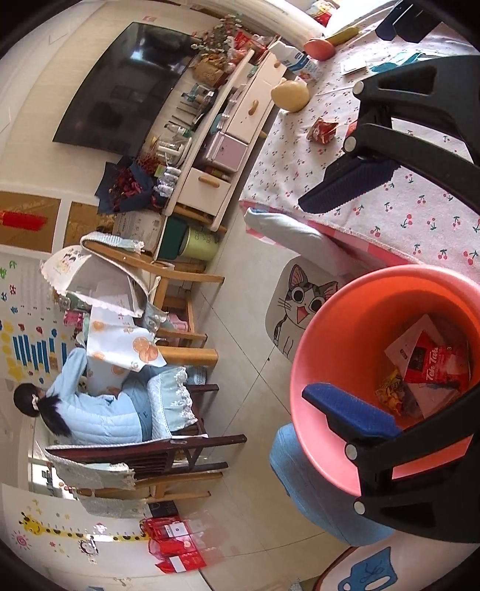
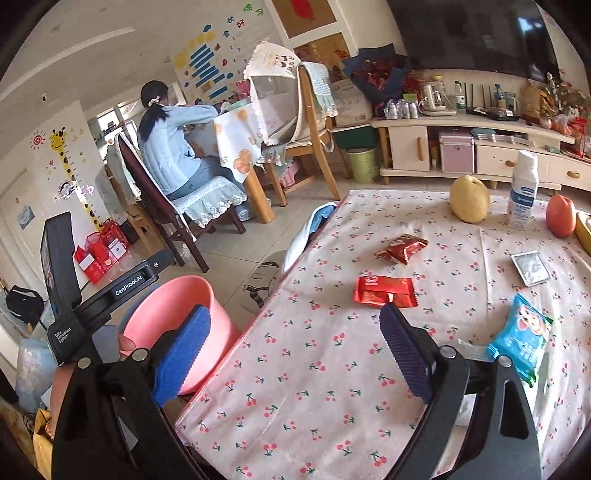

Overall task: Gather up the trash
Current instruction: 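Move both open grippers back over the table toward the remaining wrappers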

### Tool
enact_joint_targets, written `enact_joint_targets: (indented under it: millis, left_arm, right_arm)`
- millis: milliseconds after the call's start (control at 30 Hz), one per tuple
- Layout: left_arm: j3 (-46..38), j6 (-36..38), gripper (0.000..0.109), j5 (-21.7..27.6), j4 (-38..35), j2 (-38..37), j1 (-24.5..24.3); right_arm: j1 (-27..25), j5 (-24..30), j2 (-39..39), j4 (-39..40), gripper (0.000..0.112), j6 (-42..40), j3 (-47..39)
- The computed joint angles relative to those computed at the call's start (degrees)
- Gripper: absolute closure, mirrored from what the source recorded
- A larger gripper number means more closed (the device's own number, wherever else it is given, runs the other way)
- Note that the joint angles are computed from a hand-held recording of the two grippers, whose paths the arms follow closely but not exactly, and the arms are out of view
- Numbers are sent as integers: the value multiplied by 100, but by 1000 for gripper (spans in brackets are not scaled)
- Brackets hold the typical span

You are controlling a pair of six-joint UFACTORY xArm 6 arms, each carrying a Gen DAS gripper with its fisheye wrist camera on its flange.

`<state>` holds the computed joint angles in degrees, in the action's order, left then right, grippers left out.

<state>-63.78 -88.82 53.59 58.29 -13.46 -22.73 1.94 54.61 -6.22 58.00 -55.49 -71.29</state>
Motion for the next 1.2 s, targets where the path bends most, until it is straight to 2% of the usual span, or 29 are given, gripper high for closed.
enact_joint_targets:
  millis: [600,800,1033,1200]
  left_arm:
    - [-1337,1081,15,-148,34,1514,-1087]
    - [-1709,1251,15,-376,-202,1922,-1283]
    - [-2295,1490,15,-398,-531,2503,-1410]
    - [-2810,1672,15,-552,-1017,2971,-1272]
  right_arm:
    - [-1470,272,358,199,20,-388,-200]
    - [-1880,294,686,226,20,-501,-472]
    - [-2212,209,1150,98,20,-531,-851]
    - [-2292,-152,1444,-60,20,-727,-1078]
